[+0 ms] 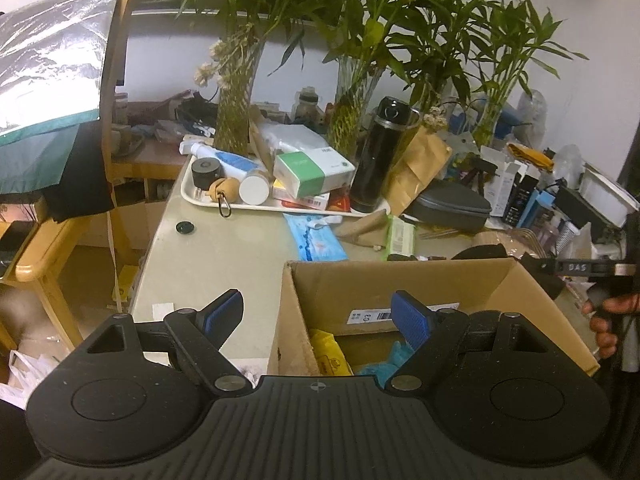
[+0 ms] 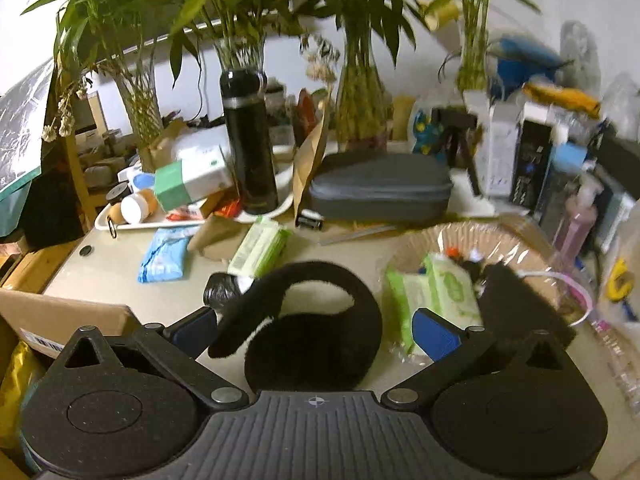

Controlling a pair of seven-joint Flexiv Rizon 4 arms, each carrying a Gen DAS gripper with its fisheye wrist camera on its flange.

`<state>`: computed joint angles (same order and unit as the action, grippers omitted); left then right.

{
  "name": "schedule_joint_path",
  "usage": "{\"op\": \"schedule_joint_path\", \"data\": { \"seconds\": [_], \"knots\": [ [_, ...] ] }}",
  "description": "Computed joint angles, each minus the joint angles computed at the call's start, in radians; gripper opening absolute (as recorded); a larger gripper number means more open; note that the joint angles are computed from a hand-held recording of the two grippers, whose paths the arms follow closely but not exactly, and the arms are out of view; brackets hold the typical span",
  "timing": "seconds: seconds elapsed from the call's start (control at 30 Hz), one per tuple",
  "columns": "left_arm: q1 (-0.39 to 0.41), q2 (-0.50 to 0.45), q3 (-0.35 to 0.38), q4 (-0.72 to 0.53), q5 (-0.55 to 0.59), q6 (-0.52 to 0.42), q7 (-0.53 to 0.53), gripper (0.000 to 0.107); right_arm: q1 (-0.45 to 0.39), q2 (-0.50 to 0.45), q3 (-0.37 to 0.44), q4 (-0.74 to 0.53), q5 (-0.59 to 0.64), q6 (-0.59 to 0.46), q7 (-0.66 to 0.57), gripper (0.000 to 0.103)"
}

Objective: Organize soft objects
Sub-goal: 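Move the right tool to the black earmuffs on the table, then grasp the earmuff headband with the right tool and lift it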

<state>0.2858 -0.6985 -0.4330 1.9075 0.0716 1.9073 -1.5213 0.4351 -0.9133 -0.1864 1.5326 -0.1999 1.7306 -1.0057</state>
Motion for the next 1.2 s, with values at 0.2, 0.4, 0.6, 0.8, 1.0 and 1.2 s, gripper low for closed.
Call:
{"op": "schedule_joint_path", "data": {
  "seconds": [0.2, 0.4, 0.6, 0.8, 1.0, 1.2],
  "knots": [
    [0.022, -0.011, -0.028, -0.007, 0.005, -0.021, 0.011, 0.082, -0.064, -0.084, 0.059, -0.103, -0.038, -0.042, -0.020, 0.103],
    [0.014, -0.017, -0.022, -0.013, 0.024, -0.013, 0.052, 0.082, -0.083, -0.181, 0.058, -0.246, -0.069, -0.134, -0.001, 0.088],
    [0.015, -0.019, -0.026, -0.012, 0.022, -0.019, 0.076, 0.082, -0.095, -0.258, 0.051, -0.367, -0.100, -0.205, 0.020, 0.055],
    [0.032, -0.024, -0.047, -0.012, 0.008, -0.031, 0.081, 0.082, -0.076, -0.266, 0.010, -0.375, -0.115, -0.171, 0.034, 0.022],
    [0.028, -0.022, -0.044, -0.010, -0.006, -0.029, 0.077, 0.082, -0.079, -0.237, 0.026, -0.337, -0.113, -0.148, 0.030, 0.015],
    [0.033, -0.023, -0.053, -0.011, 0.000, -0.029, 0.080, 0.082, 0.015, -0.197, -0.107, -0.251, -0.088, -0.048, 0.046, 0.013]
  ]
}}
